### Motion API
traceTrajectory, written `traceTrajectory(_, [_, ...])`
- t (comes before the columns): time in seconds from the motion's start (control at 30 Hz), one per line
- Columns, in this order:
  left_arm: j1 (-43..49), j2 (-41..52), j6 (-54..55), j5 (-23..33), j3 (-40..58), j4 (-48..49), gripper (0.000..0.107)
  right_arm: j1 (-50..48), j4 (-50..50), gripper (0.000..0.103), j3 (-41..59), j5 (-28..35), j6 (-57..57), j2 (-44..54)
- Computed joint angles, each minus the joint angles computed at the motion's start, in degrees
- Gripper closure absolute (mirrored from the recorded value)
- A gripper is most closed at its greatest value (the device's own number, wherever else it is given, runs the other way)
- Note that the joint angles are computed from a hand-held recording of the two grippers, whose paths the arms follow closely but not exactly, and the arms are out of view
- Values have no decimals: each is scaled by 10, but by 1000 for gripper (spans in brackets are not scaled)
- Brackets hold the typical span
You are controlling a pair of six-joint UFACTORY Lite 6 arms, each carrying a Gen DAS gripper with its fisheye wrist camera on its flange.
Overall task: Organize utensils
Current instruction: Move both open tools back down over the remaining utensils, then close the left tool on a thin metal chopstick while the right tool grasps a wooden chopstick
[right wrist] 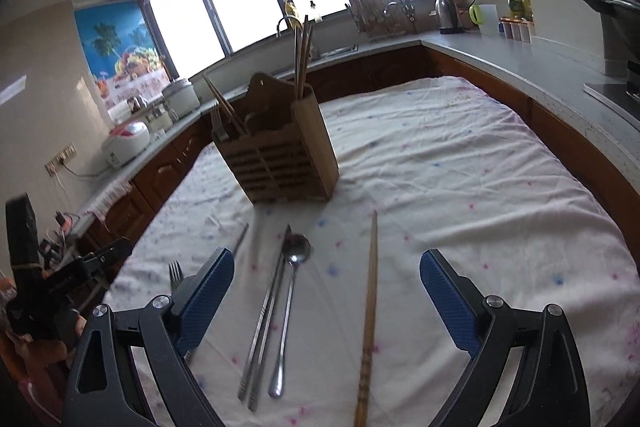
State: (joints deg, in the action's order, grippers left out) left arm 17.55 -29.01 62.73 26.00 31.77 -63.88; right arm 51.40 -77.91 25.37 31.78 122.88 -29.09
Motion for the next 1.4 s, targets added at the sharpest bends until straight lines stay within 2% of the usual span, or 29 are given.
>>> traceTrajectory(0.33, [-43,12,-91,-21,4,86,13,-23,-14,8,-20,-28,22,8])
traceTrajectory(0.9, [-136,137,-130,-109,56,115,15,-92,-92,9,-3,-93,65,80])
traceTrajectory(0.97, [-142,156,-119,-112,69,104,16,-102,-90,14,10,-98,52,97])
traceTrajectory(1.03, [-146,181,-103,-108,87,92,21,-118,-85,27,26,-114,33,116])
traceTrajectory(1.17, [-146,245,-76,-89,139,72,40,-156,-98,37,53,-155,20,153])
traceTrajectory(1.4, [-172,387,-179,-85,270,189,53,-219,-78,51,127,-218,-48,254])
